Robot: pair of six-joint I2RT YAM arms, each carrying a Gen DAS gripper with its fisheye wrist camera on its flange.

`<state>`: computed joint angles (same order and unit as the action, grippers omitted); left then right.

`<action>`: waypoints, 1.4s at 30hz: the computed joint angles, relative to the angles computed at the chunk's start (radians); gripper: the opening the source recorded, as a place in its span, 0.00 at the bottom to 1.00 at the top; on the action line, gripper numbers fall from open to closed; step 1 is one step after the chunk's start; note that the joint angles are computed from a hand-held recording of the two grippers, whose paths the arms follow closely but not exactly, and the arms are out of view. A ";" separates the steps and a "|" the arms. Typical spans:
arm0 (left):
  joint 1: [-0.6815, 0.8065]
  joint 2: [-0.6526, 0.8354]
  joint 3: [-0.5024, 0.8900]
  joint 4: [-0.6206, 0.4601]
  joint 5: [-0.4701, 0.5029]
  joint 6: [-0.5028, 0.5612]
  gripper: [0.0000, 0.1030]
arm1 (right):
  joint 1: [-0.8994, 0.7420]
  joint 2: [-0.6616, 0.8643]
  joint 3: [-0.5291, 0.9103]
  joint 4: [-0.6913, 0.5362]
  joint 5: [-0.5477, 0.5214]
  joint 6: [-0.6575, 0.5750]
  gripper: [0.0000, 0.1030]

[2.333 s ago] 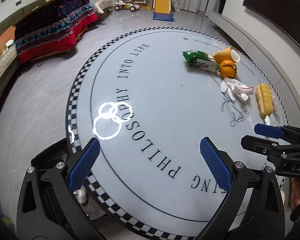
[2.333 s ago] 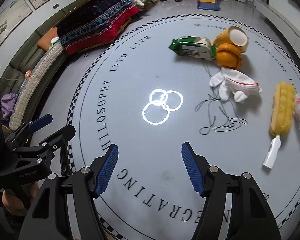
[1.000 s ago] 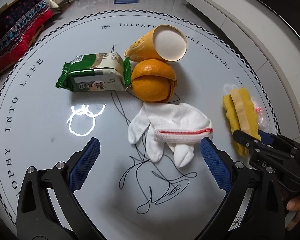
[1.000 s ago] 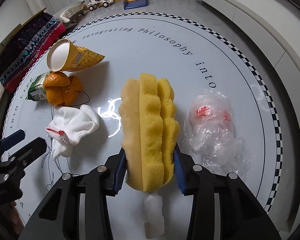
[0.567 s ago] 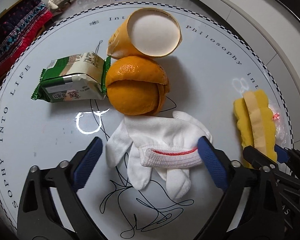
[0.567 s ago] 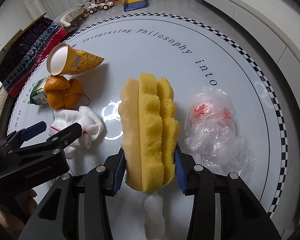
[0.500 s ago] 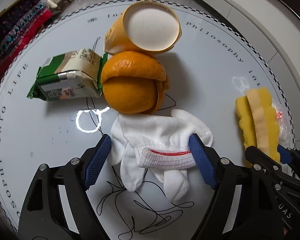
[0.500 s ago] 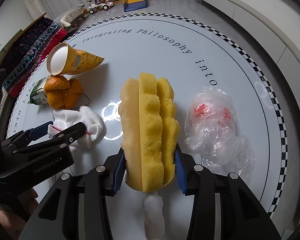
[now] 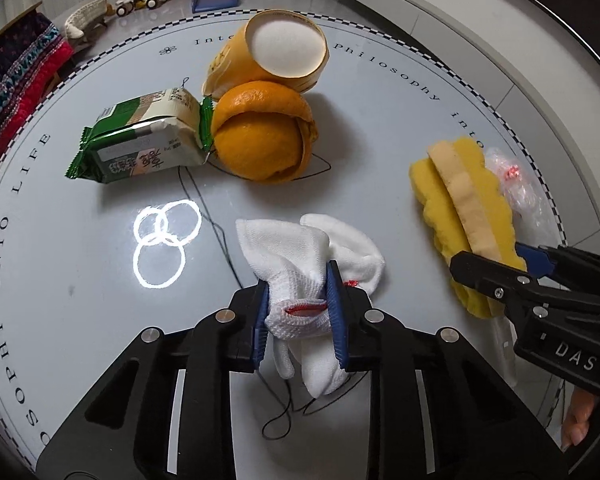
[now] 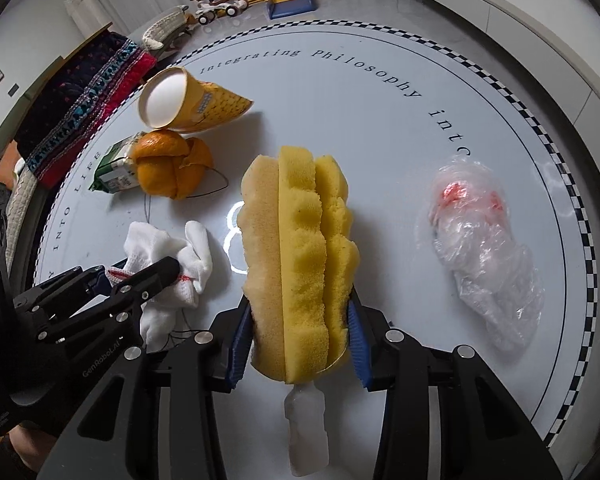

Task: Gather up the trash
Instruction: 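Carry the sponge and glove over the bin and release both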

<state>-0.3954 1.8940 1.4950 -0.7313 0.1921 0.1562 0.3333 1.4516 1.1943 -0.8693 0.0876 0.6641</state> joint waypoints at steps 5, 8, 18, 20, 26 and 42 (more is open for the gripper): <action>0.052 -0.125 -0.118 0.004 0.012 0.049 0.24 | 0.089 0.019 0.054 -0.035 0.018 0.061 0.42; 0.102 -0.192 -0.157 -0.010 0.032 0.079 0.24 | 0.138 0.022 0.083 -0.060 0.039 0.093 0.42; 0.317 -0.457 -0.293 -0.067 0.123 0.174 0.24 | 0.336 0.084 0.237 -0.152 0.111 0.203 0.42; 0.382 -0.479 -0.294 -0.090 0.147 0.208 0.24 | 0.386 0.116 0.292 -0.179 0.132 0.222 0.42; 0.584 -0.540 -0.328 -0.143 0.217 0.329 0.24 | 0.529 0.230 0.462 -0.243 0.183 0.268 0.43; 1.183 -0.447 -0.265 -0.263 0.408 0.656 0.24 | 0.806 0.764 1.205 -0.431 0.192 0.246 0.43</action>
